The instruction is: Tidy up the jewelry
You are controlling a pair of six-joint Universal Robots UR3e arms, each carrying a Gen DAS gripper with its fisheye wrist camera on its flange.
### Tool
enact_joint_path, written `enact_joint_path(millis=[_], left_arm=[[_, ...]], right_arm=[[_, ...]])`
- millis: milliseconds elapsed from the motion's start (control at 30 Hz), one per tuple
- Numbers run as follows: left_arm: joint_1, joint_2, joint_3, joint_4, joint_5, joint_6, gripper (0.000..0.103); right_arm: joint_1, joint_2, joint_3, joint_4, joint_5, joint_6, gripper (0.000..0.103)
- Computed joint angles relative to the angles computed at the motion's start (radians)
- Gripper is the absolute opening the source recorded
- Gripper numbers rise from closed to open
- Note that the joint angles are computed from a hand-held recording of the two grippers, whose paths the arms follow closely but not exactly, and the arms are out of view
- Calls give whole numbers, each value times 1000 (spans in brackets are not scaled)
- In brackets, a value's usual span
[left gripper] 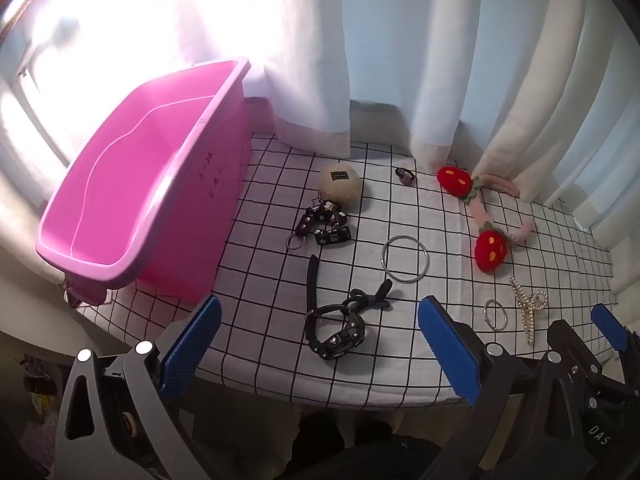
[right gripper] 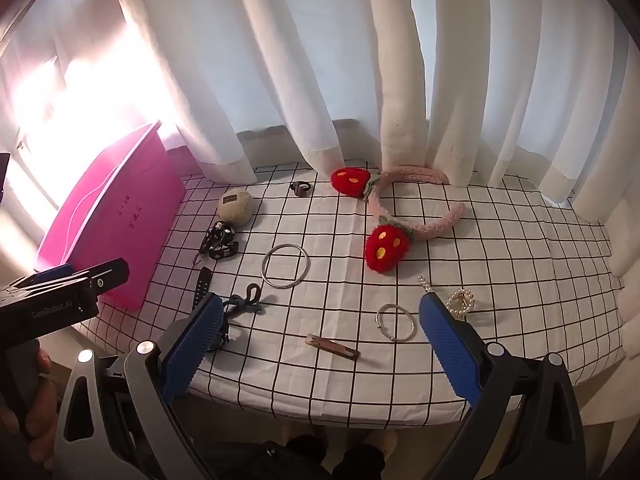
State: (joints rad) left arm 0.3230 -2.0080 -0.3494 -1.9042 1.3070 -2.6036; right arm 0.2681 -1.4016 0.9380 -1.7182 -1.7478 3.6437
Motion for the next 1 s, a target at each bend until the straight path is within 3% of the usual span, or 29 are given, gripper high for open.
enact_joint_path(millis=[1000], left_arm=[[-3,16,-17,5,2,-12,97]], right_arm=[[-11,2,-14,7,11,-4,94]])
